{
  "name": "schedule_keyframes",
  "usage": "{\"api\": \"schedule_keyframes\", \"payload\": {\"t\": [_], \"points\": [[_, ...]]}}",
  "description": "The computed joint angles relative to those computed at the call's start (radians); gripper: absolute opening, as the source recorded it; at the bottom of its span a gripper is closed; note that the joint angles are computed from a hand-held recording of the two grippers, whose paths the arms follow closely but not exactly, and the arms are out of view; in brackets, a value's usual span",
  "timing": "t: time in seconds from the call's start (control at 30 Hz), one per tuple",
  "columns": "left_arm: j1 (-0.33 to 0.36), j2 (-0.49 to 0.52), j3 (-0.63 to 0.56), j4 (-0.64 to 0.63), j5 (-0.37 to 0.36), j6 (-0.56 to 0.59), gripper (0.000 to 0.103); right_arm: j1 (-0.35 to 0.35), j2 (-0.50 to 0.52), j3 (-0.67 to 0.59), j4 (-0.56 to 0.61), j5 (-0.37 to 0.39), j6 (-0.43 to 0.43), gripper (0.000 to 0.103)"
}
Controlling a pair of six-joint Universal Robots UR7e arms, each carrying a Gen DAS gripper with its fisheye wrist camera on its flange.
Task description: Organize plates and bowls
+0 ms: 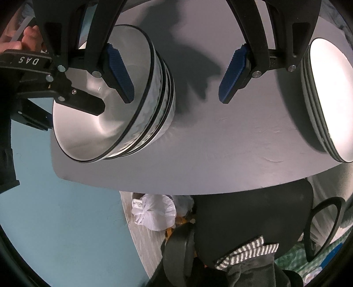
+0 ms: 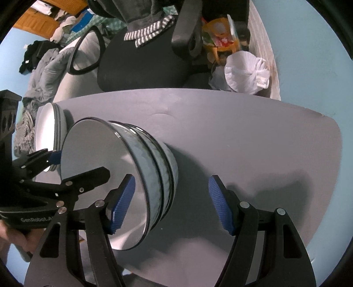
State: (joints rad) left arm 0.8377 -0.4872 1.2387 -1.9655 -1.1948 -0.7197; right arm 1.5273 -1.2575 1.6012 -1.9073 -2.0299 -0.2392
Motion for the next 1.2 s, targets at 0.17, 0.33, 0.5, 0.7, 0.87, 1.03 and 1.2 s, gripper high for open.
{"api": "schedule_keyframes", "payload": {"t": [0.17,0.33,0.5,0.7,0.87,1.03,1.2], "points": [[0.021,0.001,-0.011,-0.007,-0.059,0.026,0.069,-0.005,0.019,-0.032,0.048,0.018,0.031,0.058],[0.033,0.000,-0.016,-0.024,-0.111,0.052,0.056,-0.008,0.029,-0.048,0.071,0.037,0.044,0.052],[0.040,0.016,-0.052,-0.011,-0.140,0.088,0.037,-0.015,0.036,-0.068,0.112,0.071,0.056,0.038],[0.044,0.018,-0.069,0.019,-0.143,0.096,0.027,-0.005,0.037,-0.066,0.116,0.060,0.036,0.032],[0.043,0.018,-0.065,0.013,-0.134,0.090,0.024,0.001,0.031,-0.052,0.094,0.043,0.001,0.032],[0.039,0.009,-0.050,0.011,-0.126,0.090,0.022,0.006,0.021,-0.028,0.051,0.025,-0.025,0.032],[0.043,0.006,-0.047,0.011,-0.134,0.085,0.021,-0.003,0.018,-0.030,0.056,0.044,0.004,0.032]]}}
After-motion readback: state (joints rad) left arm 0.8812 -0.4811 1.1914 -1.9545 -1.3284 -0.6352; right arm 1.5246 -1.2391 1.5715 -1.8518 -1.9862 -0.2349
